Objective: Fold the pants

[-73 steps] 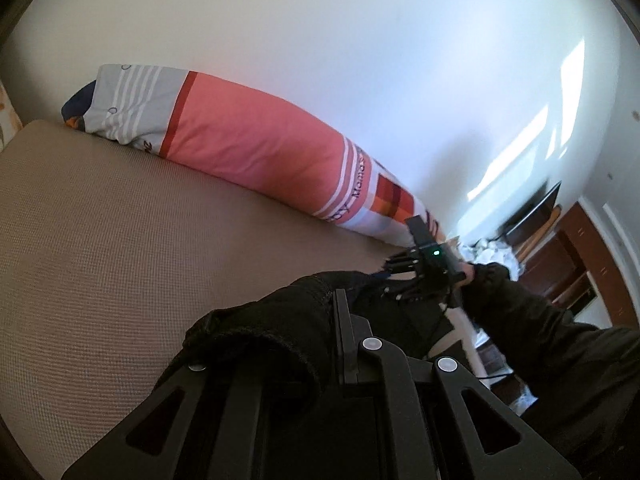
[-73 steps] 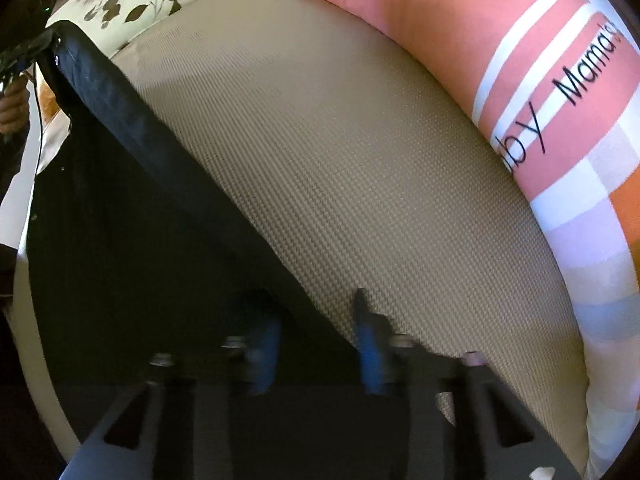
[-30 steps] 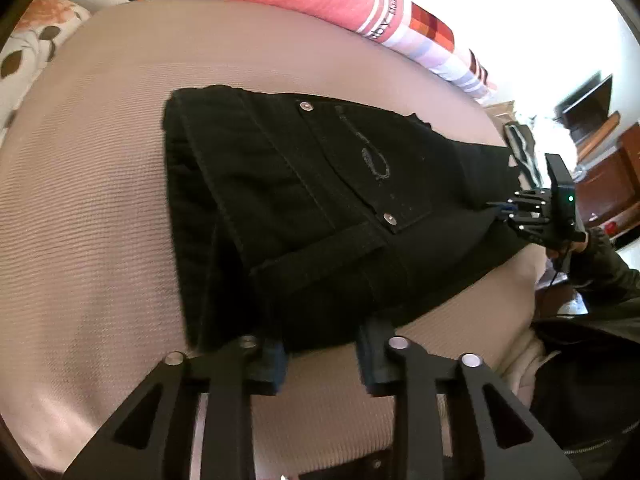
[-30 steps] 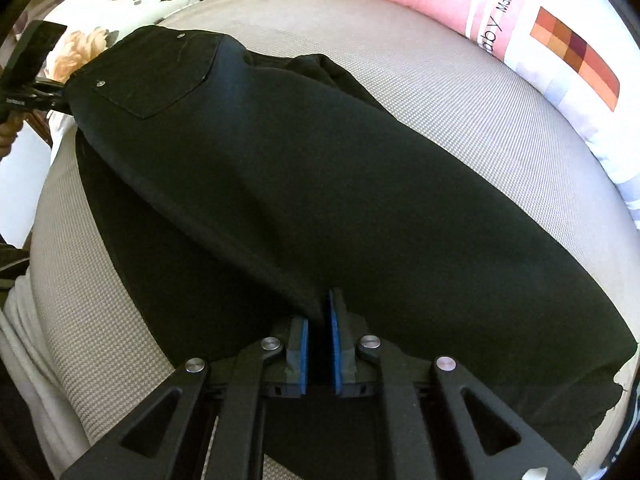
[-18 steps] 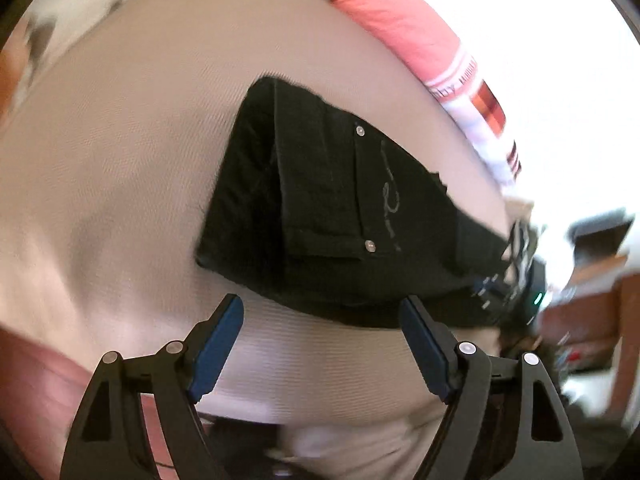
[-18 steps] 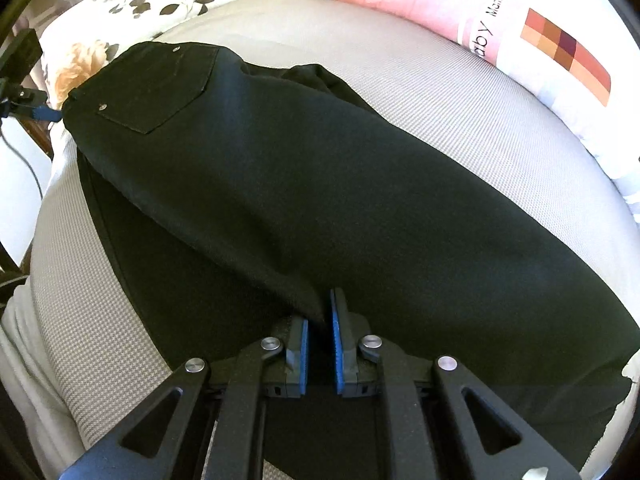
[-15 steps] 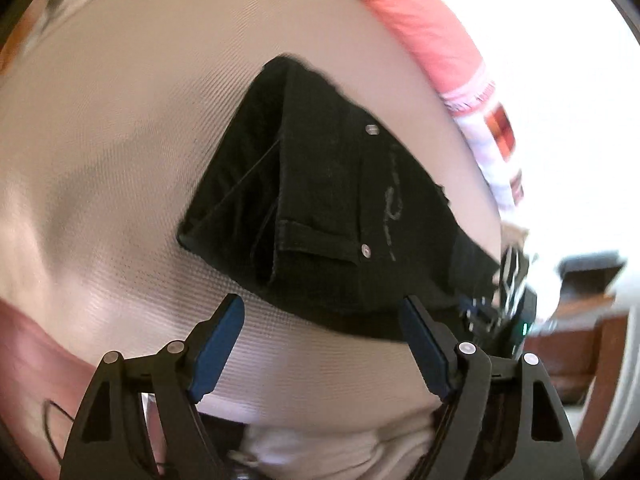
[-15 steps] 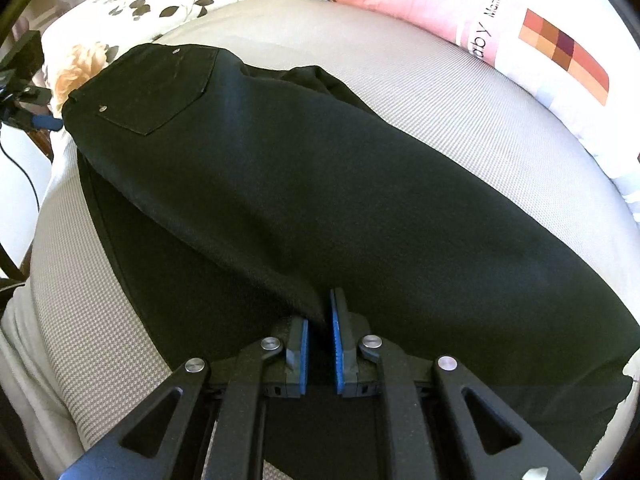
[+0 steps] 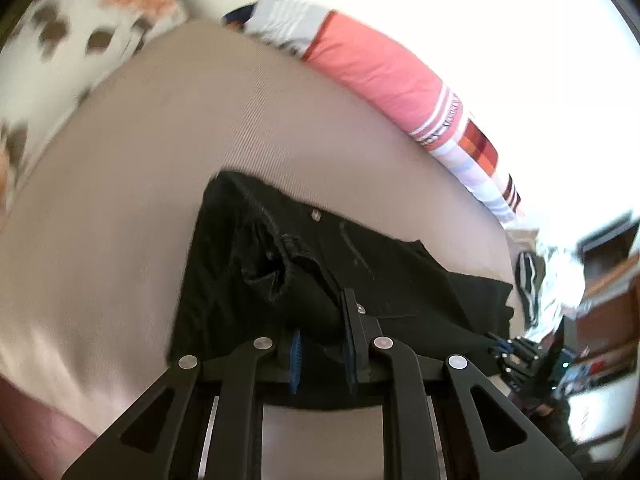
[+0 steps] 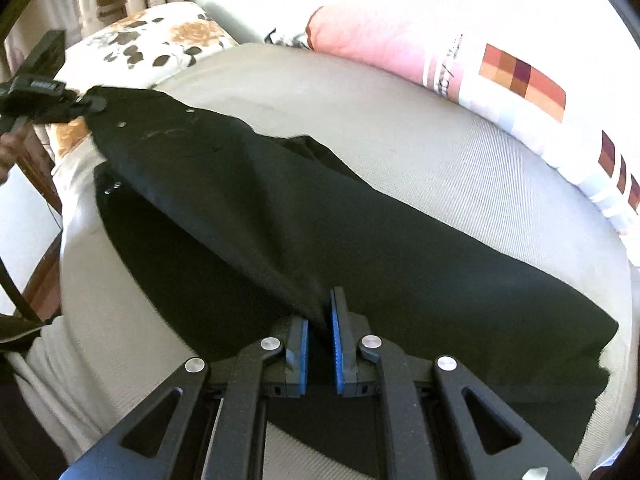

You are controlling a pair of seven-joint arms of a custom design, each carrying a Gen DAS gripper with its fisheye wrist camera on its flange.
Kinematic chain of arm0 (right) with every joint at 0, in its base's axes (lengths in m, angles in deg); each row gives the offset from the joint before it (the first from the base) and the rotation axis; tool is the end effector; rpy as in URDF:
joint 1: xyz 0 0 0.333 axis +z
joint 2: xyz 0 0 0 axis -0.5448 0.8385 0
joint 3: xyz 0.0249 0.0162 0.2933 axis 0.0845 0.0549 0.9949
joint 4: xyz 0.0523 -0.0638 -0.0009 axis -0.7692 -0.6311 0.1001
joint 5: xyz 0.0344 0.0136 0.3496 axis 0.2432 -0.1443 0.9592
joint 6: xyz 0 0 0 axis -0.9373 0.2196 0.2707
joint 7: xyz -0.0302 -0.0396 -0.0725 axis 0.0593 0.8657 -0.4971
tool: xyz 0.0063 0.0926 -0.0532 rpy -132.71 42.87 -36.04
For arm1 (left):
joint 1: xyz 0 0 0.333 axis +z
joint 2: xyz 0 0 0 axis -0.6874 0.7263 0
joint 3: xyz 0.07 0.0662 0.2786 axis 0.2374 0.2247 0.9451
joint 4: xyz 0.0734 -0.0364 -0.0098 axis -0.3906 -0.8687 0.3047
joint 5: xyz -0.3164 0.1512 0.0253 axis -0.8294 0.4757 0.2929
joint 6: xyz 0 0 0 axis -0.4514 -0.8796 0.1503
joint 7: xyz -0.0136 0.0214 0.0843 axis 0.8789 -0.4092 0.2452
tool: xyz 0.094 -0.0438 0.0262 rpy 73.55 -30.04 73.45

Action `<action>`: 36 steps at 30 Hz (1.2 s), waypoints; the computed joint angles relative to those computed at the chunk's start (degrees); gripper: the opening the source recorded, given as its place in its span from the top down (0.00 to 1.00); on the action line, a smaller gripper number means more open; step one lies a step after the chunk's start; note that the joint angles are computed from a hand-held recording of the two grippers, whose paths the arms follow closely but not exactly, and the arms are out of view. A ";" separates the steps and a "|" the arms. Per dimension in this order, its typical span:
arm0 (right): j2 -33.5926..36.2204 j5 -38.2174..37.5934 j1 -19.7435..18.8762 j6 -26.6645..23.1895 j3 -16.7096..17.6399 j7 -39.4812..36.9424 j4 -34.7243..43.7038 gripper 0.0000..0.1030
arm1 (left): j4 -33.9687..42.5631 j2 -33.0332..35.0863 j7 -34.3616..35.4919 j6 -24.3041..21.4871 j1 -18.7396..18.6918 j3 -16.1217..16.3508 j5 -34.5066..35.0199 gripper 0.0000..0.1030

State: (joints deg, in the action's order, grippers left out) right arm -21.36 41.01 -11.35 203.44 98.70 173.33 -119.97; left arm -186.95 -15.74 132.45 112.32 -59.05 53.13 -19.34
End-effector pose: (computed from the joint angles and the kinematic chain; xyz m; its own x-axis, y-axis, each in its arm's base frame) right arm 0.3703 0.2897 0.4913 0.3208 -0.9471 0.0033 -0.8051 -0.2745 -0.5258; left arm 0.4991 -0.2941 0.5348 -0.1829 -0.8349 0.5192 -0.9246 -0.0335 -0.3795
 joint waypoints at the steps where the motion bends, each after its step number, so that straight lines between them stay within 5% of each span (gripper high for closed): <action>1: 0.00 0.03 0.23 -0.34 0.26 0.08 0.20 0.91 | 0.23 0.24 1.41 -0.23 0.15 0.11 0.75 0.83; 7: 3.61 2.99 3.41 -1.16 0.68 -0.37 -0.12 0.92 | -2.88 1.52 2.07 -5.20 0.61 0.55 8.86 0.83; 13: 4.65 5.46 5.38 -1.23 -0.52 -0.21 -0.91 0.91 | -8.33 -0.22 1.43 -1.91 0.21 0.19 10.47 0.81; 18: 5.27 6.23 5.52 -0.24 -0.86 -0.19 -1.26 0.90 | -9.71 -1.25 -7.22 -0.04 -1.99 -0.06 24.49 0.70; 22: 4.86 6.59 5.35 0.82 -0.77 1.37 -2.00 0.90 | -10.76 -3.79 -12.96 -0.57 -2.64 0.07 33.20 0.48; 27: 4.38 7.46 5.41 2.00 -0.96 2.54 -2.73 0.88 | -14.79 -9.93 -24.03 2.98 -2.67 -1.36 51.01 0.47; 31: 3.92 9.74 5.37 3.44 -1.35 2.08 -3.17 0.88 | -15.15 -9.86 -18.97 10.57 -5.52 -2.43 52.20 0.44; 36: 2.88 14.88 5.78 5.44 -2.49 0.16 -4.16 0.87 | -7.97 -0.73 0.46 12.49 -11.19 -4.39 38.09 0.42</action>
